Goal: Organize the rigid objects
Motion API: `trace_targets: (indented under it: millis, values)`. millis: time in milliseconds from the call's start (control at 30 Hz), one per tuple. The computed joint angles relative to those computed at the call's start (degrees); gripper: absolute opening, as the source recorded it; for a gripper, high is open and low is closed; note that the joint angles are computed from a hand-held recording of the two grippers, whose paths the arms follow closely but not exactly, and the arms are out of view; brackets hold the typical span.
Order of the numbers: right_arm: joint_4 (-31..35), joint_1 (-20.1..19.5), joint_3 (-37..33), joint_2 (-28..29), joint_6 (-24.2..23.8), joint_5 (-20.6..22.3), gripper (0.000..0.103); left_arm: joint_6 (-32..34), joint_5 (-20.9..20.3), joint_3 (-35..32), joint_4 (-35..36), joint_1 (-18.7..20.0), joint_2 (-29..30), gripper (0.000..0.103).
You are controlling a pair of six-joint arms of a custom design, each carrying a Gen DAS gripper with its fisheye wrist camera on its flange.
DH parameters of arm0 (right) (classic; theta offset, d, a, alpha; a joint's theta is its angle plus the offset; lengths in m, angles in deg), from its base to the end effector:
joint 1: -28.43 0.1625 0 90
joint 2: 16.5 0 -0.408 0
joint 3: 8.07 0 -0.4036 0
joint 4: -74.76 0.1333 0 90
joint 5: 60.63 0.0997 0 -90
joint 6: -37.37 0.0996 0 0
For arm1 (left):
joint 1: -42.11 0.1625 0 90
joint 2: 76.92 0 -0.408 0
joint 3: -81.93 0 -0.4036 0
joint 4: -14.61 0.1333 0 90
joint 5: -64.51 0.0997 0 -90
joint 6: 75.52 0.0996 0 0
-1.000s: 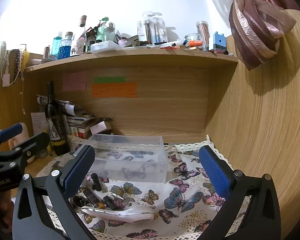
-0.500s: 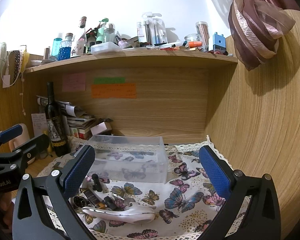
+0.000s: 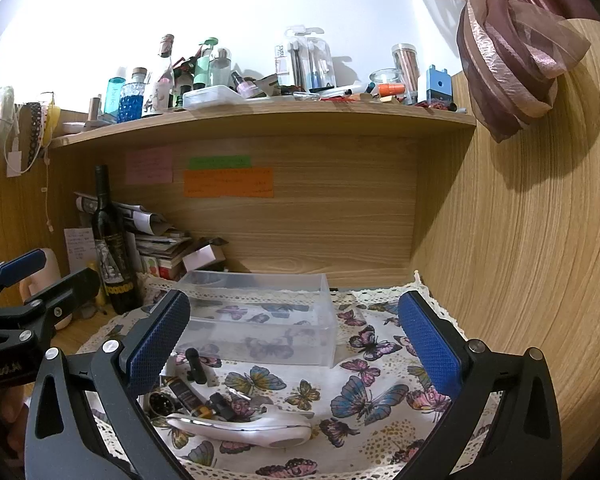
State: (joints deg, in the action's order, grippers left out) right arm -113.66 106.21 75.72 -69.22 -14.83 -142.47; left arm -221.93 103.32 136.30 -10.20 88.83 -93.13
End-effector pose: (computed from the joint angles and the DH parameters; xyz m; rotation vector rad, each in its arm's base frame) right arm -0.0088 -0.7371 0.3329 0.8760 -2.0929 1.3638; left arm -0.3585 -0.6883 -0.0844 0.6134 1.9223 -1.5627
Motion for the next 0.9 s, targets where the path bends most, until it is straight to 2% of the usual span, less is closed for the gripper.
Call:
trace_targets:
  millis: [900]
  values:
    - [0.10, 0.00, 1.57, -1.11, 0.48, 0.64, 0.103, -0.37, 0.16, -0.76, 0.81, -0.17, 0.50, 0.103]
